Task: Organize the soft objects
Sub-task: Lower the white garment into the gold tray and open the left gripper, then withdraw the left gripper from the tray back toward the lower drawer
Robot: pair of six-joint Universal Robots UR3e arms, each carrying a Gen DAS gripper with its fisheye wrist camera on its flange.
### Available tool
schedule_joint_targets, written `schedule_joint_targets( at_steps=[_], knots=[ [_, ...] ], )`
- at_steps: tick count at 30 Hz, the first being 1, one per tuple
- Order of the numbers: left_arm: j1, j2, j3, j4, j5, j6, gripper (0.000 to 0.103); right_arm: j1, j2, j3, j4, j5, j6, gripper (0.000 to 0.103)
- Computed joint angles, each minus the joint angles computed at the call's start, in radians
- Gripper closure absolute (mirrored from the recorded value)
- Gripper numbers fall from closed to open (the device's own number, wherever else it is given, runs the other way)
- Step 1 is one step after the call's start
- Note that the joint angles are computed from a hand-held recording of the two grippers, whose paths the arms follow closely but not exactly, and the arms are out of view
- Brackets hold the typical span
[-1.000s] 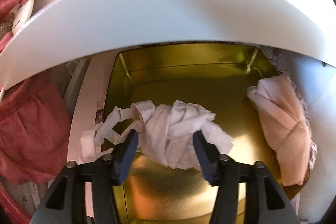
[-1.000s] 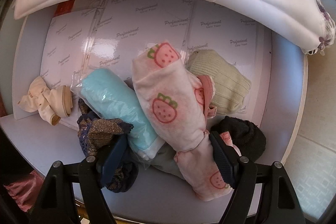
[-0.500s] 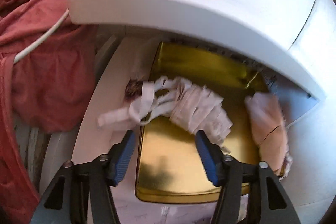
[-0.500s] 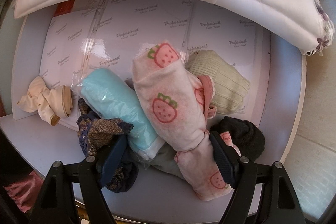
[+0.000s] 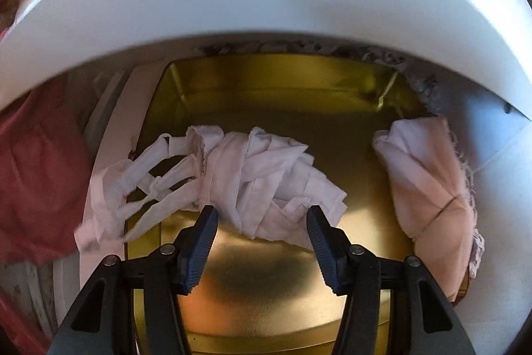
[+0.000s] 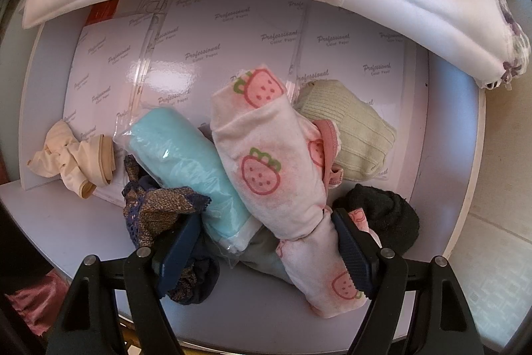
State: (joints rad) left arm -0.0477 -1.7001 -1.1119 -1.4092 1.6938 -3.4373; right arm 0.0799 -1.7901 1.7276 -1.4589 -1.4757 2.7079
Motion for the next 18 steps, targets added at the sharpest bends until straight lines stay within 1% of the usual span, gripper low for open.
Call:
schedule_joint_targets(
  at_steps=[3, 10, 13, 18],
  knots=[
    [-0.002, 0.071, -0.068, 0.013, -0.007, 0.012, 0.046, 0.006, 0.0, -0.004, 0.003, -0.001, 0.009, 0.022],
    [-0.01, 0.269, -0.215, 0.001, -0.021, -0.033, 0.046, 0.017, -0.014, 0.008, -0.007, -0.006, 0.024, 0.022],
    [-0.022, 0.365, -0.253, -0.038, -0.026, -0.05, 0.046, 0.027, -0.01, 0.016, -0.023, -0.012, 0.034, 0.021],
    [-0.017, 0.517, -0.305, -0.139, -0.032, -0.093, 0.046, 0.038, -0.009, 0.026, -0.043, -0.018, 0.045, 0.02]
  ],
)
